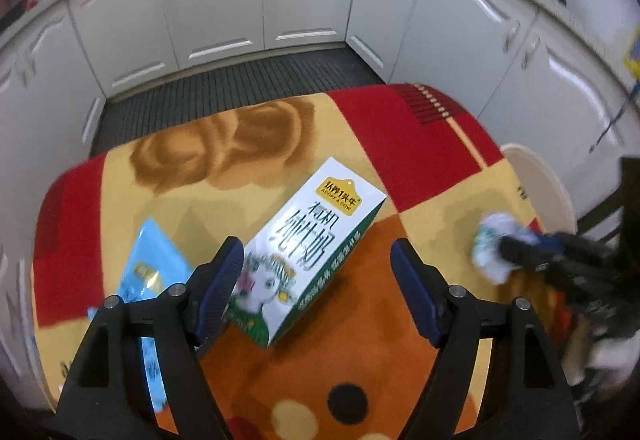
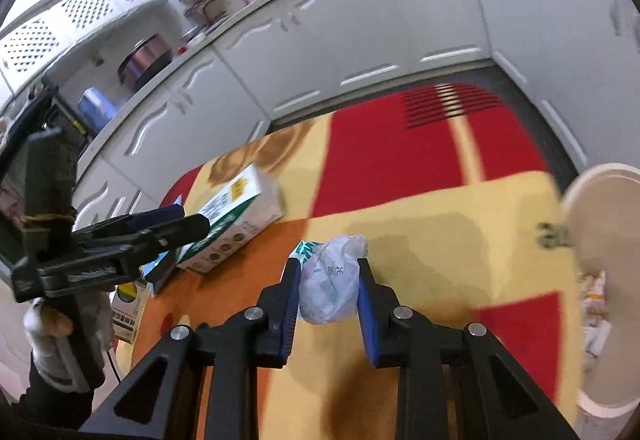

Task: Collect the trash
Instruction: 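Grasp the white milk carton with the left gripper while the right grasps a small plastic bag, then lift the milk carton and small plastic bag and carry them toward the bin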

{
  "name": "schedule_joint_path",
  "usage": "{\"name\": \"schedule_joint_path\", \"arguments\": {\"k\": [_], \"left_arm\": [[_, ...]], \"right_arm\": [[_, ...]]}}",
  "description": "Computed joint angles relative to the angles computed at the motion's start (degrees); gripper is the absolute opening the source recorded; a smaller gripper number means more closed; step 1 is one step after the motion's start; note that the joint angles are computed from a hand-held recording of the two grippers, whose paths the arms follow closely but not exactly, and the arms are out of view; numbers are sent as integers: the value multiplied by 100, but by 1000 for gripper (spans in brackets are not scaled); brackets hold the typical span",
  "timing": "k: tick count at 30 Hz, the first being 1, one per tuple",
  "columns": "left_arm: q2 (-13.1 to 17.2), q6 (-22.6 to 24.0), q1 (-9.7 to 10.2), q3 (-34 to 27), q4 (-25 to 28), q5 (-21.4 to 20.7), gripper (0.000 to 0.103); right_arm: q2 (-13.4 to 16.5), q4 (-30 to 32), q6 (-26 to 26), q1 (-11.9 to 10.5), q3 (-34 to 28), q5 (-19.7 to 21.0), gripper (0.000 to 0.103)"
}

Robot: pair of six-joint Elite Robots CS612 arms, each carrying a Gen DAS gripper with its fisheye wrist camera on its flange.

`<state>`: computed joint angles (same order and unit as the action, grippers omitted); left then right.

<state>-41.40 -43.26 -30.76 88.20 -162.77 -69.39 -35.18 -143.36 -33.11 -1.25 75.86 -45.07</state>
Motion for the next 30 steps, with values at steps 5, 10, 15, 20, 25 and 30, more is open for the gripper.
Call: {"name": "schedule_joint_path", "arguments": {"k": [5,10,15,20,25,30], "left_arm": [[178,243,-16,-339,658,350,76],[260,156,79,-465,775,8,76],[234,16,21,-424,773,81,74],[158,-137,-35,-310,493,-144,65],[80,-223,-117,-225,97,-292,61],[73,-98,-222,-262,-77,-317,59]], "right_arm": [[-36,-55,70,-95,64,13,26],[-81,-56,3,-117,150,79,26],[-126,-103,-39,-140,227,117,26],[-164,-187,-25,-164,275,155,26],[-246,-493,25,-201,403,125,26],[-329,-773,106,-260,545,144,26]]}}
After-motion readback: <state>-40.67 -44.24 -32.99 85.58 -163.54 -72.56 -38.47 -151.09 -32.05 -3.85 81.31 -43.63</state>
